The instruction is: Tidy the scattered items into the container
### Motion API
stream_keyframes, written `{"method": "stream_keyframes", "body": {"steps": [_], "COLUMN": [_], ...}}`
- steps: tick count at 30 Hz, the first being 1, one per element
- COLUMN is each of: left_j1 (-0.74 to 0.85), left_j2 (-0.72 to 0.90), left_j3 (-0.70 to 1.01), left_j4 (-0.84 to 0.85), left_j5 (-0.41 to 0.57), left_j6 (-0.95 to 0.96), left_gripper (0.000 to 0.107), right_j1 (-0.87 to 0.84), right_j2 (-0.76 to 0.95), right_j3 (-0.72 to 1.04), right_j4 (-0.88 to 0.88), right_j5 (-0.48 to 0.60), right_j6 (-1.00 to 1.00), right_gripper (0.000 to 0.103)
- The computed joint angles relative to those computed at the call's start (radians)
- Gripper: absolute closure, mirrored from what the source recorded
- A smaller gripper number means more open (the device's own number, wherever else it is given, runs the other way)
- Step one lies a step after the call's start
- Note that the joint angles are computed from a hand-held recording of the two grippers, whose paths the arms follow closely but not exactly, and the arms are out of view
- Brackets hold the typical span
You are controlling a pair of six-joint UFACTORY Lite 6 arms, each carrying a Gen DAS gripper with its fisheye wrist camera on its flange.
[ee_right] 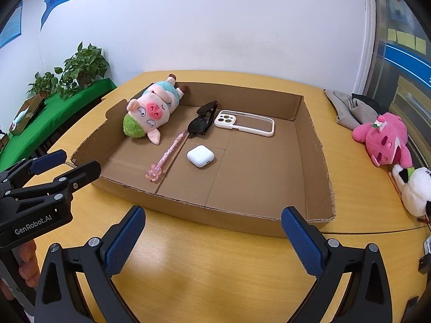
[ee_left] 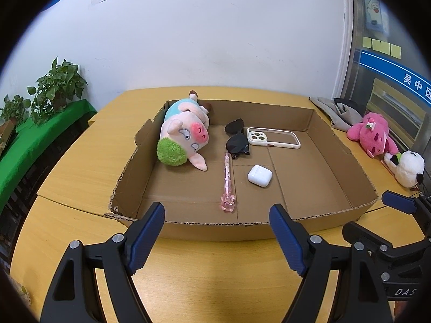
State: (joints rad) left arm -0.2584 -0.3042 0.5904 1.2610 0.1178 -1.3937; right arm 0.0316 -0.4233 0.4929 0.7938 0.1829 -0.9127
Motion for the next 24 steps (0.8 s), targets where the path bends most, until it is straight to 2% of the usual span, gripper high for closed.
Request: {"method": "stream_keyframes", "body": {"steps": [6,11,15,19,24], "left_j1": [-0.003,0.002,0.013,-0.007,-0.002], "left_j2": [0.011,0.013,0.012,-0.002,-0.005], "left_j3": [0.003,0.005,0.001,-0.014,-0.014], "left_j4": [0.006,-0.077,-0.222,-0.101,-0.374], "left_j5": [-0.009,-0.020,-0.037,-0.020,-0.028], "left_j6": [-0.002,0.080,0.226,0.103,0.376], "left_gripper": [0.027,0.027,0.027,0.027,0.027], "right_j1": [-0.019,-0.027,-0.030,-0.032,-0.032], "right_j2": [0.007,0.021,0.018,0.024,0.007], "right_j3": [0.003,0.005,0.002,0.003,-0.005], "right_j4": [0.058,0.109,0.109,0.130,0.117], "right_j5": [0.008,0.011,0.014,0.013,0.017], "right_j6": [-0.063,-0.118,-0.113,-0.135,-0.114], "right_gripper": [0.001,0.001,0.001,0.001,0.001]}}
